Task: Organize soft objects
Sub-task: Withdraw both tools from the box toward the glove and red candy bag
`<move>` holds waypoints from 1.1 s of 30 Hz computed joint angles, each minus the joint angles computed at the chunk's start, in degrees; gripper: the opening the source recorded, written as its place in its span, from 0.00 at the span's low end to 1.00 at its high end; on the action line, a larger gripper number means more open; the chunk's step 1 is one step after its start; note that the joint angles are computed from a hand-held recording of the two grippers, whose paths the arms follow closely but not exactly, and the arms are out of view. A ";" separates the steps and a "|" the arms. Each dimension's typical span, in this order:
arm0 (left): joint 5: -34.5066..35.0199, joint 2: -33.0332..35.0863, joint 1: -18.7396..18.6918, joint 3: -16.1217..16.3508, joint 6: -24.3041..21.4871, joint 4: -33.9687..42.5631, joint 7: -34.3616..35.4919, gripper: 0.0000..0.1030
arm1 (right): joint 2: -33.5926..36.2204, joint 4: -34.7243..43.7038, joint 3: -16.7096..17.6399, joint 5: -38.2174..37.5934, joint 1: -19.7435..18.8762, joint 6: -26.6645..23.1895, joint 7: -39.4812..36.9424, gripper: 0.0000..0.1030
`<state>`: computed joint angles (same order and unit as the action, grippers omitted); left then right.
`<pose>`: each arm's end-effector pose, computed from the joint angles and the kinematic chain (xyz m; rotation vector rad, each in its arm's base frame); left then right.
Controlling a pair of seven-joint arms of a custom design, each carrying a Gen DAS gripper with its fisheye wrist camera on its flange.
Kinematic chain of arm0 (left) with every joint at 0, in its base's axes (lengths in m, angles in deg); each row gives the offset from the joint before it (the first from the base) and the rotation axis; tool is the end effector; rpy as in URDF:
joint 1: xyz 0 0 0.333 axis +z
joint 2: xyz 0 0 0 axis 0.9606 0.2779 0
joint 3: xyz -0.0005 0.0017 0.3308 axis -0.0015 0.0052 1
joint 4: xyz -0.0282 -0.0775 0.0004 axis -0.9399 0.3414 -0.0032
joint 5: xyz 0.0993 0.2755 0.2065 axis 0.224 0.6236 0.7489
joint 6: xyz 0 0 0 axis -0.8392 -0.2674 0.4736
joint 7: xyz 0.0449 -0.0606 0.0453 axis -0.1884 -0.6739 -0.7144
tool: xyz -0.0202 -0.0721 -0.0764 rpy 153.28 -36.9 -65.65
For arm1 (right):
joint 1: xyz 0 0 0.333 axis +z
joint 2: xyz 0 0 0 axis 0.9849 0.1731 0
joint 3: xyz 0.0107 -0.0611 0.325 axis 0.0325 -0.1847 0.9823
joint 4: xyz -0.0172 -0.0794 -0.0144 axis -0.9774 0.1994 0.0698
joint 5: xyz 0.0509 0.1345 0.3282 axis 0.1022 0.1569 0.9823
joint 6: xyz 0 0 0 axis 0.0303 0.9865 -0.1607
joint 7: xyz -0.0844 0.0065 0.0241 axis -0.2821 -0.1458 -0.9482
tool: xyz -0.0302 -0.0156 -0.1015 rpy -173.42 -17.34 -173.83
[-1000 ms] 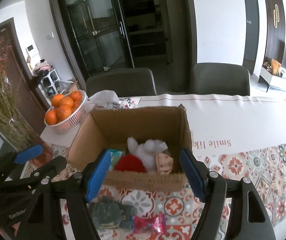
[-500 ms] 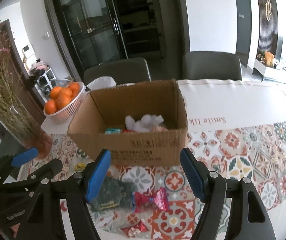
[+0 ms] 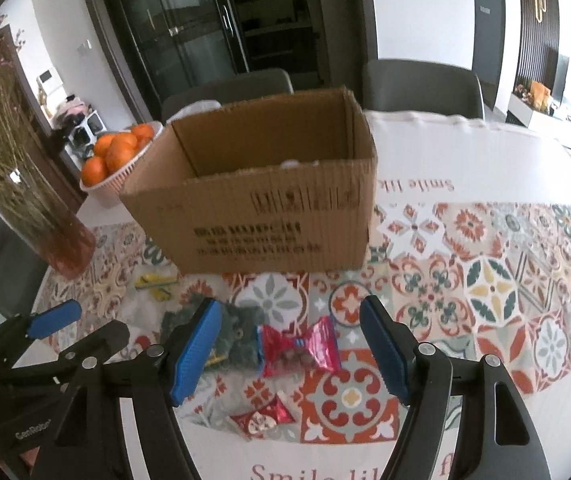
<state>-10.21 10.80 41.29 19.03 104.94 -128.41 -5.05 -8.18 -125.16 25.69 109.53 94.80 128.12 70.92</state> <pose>0.4370 -0.4220 0.6066 -2.2466 1.4041 -0.5323 0.5544 0.1882 0.5862 -2.1586 1.2096 -0.1745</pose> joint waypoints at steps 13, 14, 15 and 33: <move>-3.71 2.12 1.23 -0.24 4.46 -1.91 13.67 0.75 | 1.10 -2.81 -0.31 -2.28 -0.41 -3.25 0.39 0.71; -3.97 2.43 1.28 -0.17 4.57 -1.67 15.15 0.75 | 1.46 -2.66 -0.32 -2.36 -0.45 -3.67 0.31 0.71; -4.35 2.86 1.38 -0.14 4.61 -1.29 17.07 0.75 | 1.75 -2.56 -0.32 -2.63 -0.45 -3.95 0.45 0.71; -14.63 9.44 4.39 1.28 7.16 2.37 41.58 0.76 | 8.69 1.93 0.15 -7.15 0.24 -5.76 2.84 0.71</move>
